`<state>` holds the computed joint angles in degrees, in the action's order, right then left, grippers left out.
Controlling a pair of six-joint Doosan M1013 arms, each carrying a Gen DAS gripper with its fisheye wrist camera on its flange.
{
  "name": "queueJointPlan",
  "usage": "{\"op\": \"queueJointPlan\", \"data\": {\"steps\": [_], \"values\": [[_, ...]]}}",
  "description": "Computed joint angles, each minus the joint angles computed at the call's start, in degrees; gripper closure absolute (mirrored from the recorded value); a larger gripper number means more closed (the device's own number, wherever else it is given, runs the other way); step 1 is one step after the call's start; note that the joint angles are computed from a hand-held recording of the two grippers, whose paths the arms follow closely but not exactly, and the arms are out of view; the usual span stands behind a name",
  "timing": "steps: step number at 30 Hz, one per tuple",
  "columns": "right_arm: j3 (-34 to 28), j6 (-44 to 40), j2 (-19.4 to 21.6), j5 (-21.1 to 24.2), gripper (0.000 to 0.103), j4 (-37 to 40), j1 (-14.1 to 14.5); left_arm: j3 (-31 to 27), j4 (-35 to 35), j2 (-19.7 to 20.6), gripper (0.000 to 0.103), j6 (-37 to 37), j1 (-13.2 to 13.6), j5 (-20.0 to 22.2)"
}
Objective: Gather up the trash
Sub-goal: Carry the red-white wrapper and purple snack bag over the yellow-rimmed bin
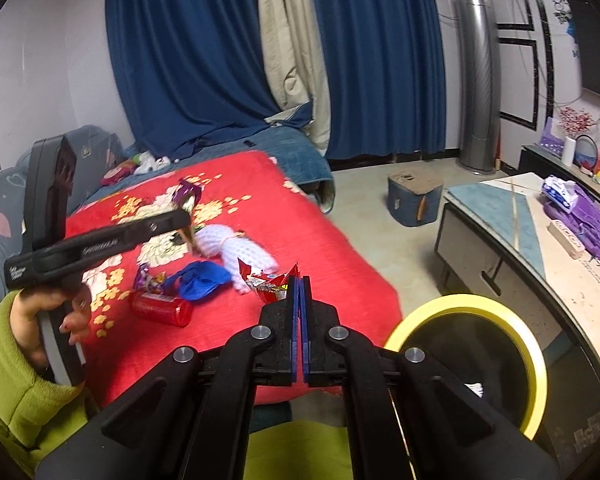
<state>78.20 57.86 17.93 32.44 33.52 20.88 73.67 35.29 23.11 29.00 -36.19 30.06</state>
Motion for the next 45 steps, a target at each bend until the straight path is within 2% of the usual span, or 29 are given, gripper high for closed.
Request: {"op": "queueJointPlan", "data": {"steps": [20, 38, 45], "values": [[2.8, 7.3, -1.6, -4.9, 0.102, -3.2, -3.3, -5.2, -10.2, 3.6, 0.09, 15.7, -2.6, -1.2], [6.3, 14.2, -3.0, -8.3, 0.102, -6.4, -5.8, -12.1, -22.4, 8.7, 0.09, 33.1, -4.3, 0.5], [7.7, 19.6, -3.5, -10.0, 0.102, -10.4, -6.9, -14.5, -26.3, 10.5, 0.09, 38.1, -4.7, 1.5]]}}
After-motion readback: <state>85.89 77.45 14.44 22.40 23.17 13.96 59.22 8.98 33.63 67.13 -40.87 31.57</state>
